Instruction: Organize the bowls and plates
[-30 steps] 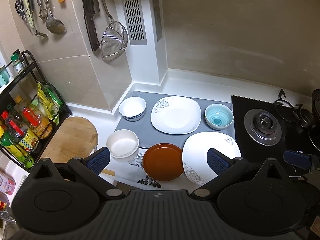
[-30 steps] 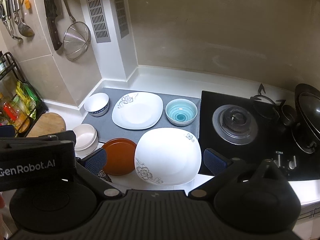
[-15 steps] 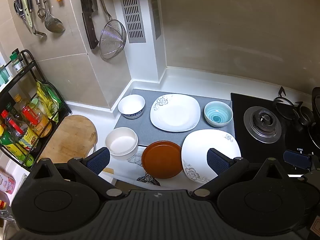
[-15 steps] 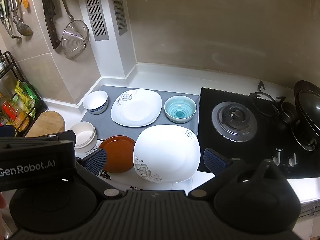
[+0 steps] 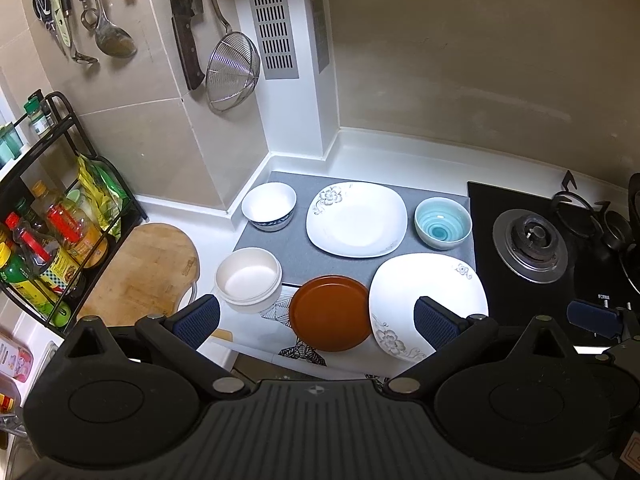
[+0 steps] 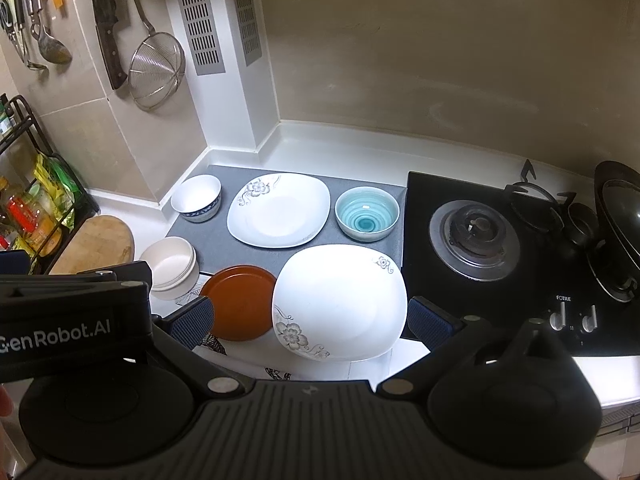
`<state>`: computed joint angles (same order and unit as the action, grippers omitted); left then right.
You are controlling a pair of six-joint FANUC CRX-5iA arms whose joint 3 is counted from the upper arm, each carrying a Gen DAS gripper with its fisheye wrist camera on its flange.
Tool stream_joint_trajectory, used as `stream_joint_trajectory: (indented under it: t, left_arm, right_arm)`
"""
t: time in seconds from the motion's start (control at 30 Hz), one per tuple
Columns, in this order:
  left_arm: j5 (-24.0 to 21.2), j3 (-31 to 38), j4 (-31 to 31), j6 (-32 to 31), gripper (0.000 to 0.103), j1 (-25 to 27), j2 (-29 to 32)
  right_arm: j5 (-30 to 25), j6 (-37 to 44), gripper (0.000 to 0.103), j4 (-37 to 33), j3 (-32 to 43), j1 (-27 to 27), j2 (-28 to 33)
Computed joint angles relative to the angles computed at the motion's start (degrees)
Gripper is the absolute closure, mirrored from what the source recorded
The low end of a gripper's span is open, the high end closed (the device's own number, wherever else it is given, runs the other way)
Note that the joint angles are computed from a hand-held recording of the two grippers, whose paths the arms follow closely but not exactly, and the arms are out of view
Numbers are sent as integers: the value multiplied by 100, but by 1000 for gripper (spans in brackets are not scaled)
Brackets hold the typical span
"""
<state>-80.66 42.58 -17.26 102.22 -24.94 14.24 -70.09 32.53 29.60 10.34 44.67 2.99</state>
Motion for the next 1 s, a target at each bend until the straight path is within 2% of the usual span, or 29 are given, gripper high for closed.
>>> stream_joint_trajectory:
  t: [0.5, 0.8, 0.9, 1.0]
  left_arm:
    - [59, -84, 108, -157, 0, 150, 6]
    - [198, -89, 456, -592, 0, 457, 311]
    - [490, -304, 696, -797, 0, 680, 411]
    - [1325, -911, 1223, -1213, 0, 994, 351]
  right_arm:
    - [-3, -50, 0, -33, 101, 23, 155]
    - [-10, -130, 0, -212, 320, -136, 555]
    - [180, -169, 0, -237, 353, -219, 811]
    - [563, -350, 0, -92, 239, -313, 1008]
